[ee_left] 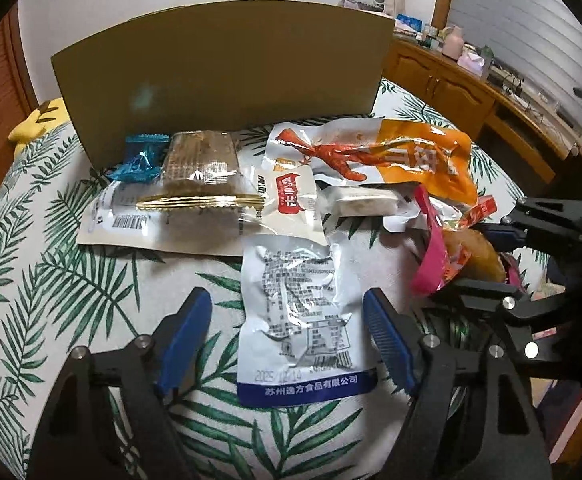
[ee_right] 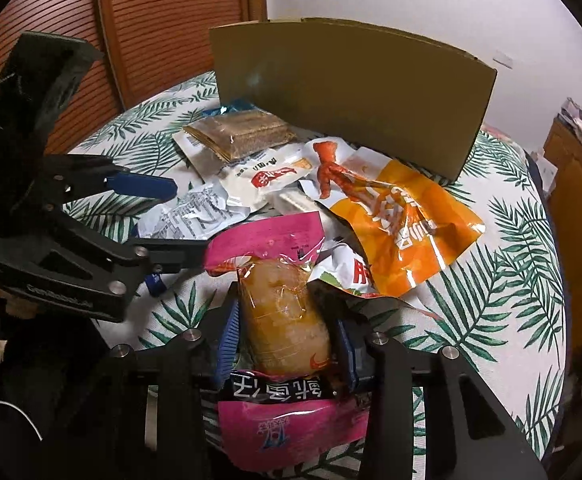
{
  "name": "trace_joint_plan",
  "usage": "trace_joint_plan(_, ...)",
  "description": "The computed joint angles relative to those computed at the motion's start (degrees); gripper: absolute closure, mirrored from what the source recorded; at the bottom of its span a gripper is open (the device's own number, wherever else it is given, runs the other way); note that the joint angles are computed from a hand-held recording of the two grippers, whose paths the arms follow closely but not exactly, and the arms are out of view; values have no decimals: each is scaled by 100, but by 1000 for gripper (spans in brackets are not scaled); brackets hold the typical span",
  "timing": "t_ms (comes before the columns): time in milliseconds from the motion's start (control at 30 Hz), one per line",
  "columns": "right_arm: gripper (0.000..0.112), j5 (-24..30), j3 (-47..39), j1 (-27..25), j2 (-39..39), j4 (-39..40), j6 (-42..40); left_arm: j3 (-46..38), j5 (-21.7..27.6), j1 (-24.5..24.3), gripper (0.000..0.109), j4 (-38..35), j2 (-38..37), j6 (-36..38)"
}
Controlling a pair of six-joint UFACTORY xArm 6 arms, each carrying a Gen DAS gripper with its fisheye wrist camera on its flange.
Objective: Organize snacks
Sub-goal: 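Grasp the pink sausage pack with the right gripper while the left grasps the silver packet, then carry both packets over the box and open both grippers to drop them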
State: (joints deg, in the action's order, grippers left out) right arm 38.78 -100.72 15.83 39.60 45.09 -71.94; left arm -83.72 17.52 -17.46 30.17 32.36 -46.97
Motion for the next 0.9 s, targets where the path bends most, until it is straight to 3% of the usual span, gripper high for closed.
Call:
trace_joint_plan(67, 71, -22, 33, 7, -23, 43, -23, 15, 9, -2, 34, 133, -8, -7)
trace_joint_plan(133, 71, -27, 108, -12, -79, 135, -95, 42, 1, -12, 49, 286, -31, -61)
trace_joint_plan(233, 71, -19, 195, -7, -158, 249, -166, 264, -122, 21, 55, 331, -175, -112)
trace_joint_plan(500, 71, -84, 453, 61, -373, 504, -351, 1158, -1036, 234, 56, 227, -641, -345)
trace_joint_plan(633, 71, -70, 563, 79, -507, 688, -441, 1343, -1251, 335, 56, 1206, -836, -1288)
trace_joint_plan(900, 71, -9, 429, 87, -645, 822, -291, 1287, -1411, 511, 56, 2262, -1152, -2240)
